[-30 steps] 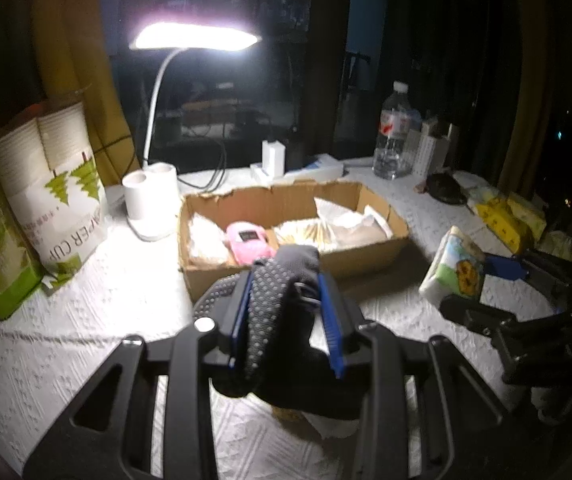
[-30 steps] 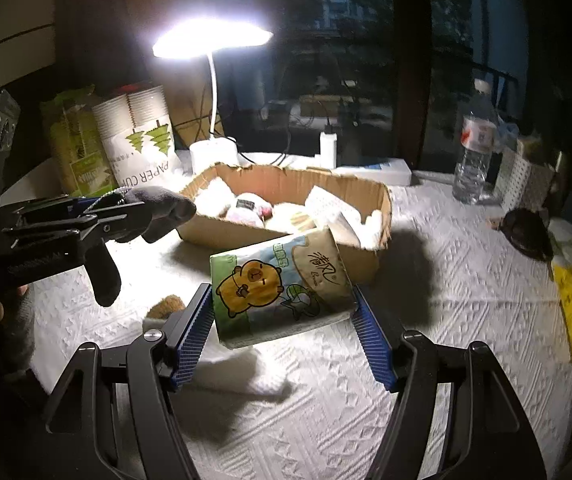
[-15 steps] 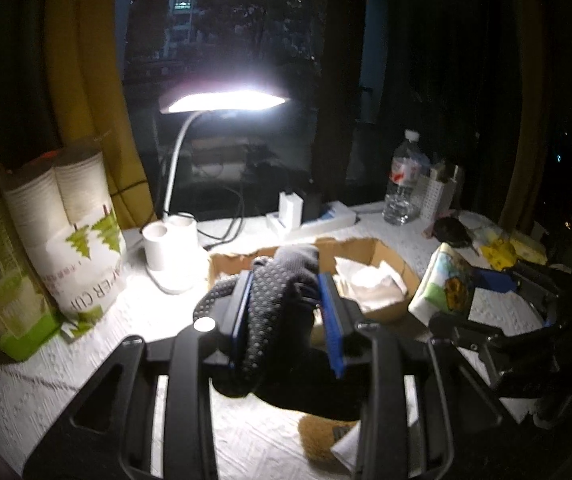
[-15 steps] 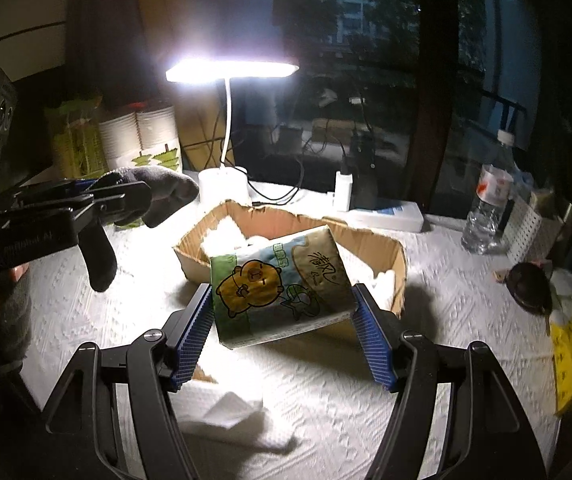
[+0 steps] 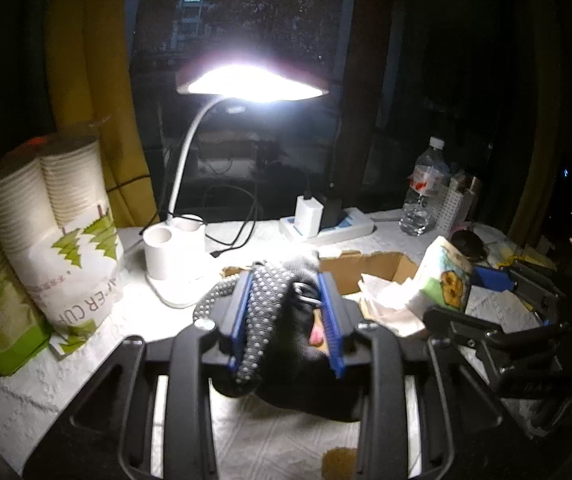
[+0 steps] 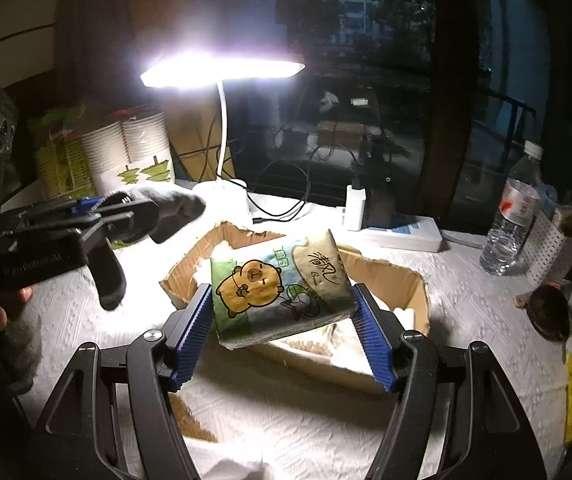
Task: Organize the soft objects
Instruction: 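Carry the gray sock and tissue pack over the cardboard box with both grippers, then open the left gripper to drop the sock while the right gripper lowers the tissue pack into the box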
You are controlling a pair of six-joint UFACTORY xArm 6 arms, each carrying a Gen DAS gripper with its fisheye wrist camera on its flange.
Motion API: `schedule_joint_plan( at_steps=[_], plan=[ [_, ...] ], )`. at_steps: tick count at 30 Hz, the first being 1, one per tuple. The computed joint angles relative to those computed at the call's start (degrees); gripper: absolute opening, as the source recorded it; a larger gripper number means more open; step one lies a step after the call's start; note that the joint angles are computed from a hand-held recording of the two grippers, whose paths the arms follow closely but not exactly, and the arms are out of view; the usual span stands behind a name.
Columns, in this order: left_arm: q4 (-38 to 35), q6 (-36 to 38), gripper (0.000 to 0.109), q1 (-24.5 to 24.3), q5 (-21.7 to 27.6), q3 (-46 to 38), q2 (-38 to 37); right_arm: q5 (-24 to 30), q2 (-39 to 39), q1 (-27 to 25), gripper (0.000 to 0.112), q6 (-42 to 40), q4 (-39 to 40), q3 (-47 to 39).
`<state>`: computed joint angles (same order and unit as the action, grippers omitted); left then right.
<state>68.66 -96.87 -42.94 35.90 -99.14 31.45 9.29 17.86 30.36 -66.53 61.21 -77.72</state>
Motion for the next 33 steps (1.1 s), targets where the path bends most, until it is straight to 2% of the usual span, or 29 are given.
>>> schedule_joint_plan(
  at_steps=[7,15,17,19,21,23,26,33],
  plan=[
    [-5.55,5.15,0.033,2.25,-4.01,-7.22,7.16,2.61,5.10,-1.14,0.071,5.24,-4.76,-5.57],
    [-13.39,11.07,0.035,4.29,-7.64,-13.81,14.44,5.77,11.54,-2.10,0.071,18.64,-18.35,-12.50],
    [-14.73,11.47,0.041,4.63,-8.09,-14.34,15.27,6.86,13.15,-2.12,0.071,22.43,-22.51,-14.31],
    [-14.23,9.63,0.051,4.71,-7.55,-14.11,15.36,7.59,14.51,-2.06,0.071,25.07,-25.25,-15.84],
    [-13.71,8.18,0.054,4.91,-7.57,-12.99,14.71,8.47,15.73,-2.24,0.071,28.57,-28.03,-17.33],
    [-12.12,6.17,0.063,4.92,-7.06,-11.51,13.57,8.68,16.55,-2.42,0.071,31.72,-30.81,-18.20],
    [-10.42,3.30,0.069,5.07,-7.12,-9.31,11.95,9.09,17.01,-2.73,0.071,35.57,-33.89,-18.83],
    [-8.33,-1.62,0.071,4.80,-5.91,-5.25,8.85,9.56,17.42,-3.16,0.071,41.96,-38.60,-19.80]
  ],
)
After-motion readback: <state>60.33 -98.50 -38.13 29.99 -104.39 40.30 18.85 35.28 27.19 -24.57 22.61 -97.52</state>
